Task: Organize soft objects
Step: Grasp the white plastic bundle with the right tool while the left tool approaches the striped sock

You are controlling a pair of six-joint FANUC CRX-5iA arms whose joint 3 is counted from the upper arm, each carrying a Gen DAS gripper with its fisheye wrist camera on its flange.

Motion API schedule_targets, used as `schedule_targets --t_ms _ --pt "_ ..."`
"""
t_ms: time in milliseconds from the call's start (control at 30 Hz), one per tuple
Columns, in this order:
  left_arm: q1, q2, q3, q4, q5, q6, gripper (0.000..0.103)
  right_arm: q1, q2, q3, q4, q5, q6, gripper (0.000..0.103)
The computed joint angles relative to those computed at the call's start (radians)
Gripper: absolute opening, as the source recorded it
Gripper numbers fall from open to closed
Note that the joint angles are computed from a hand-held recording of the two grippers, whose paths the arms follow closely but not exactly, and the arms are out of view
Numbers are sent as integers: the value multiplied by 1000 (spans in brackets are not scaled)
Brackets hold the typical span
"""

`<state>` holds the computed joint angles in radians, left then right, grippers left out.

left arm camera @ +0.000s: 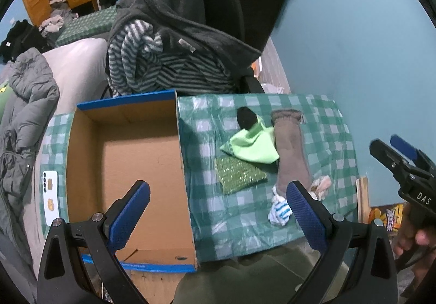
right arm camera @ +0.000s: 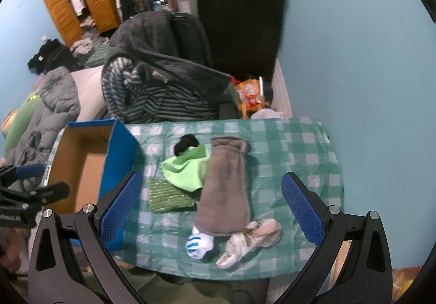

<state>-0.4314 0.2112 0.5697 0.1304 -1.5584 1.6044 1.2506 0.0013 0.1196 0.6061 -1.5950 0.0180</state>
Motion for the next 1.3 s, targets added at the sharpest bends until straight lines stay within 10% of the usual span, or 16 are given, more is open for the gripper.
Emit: schedule_targets --t_ms 467,1300 --pt "-52 75 11 17 8 -29 102 36 -147 -176 -92 -82 -144 102" --pt "-202 137 -70 -70 -3 -68 102 58 -254 -418 -259 173 -275 102"
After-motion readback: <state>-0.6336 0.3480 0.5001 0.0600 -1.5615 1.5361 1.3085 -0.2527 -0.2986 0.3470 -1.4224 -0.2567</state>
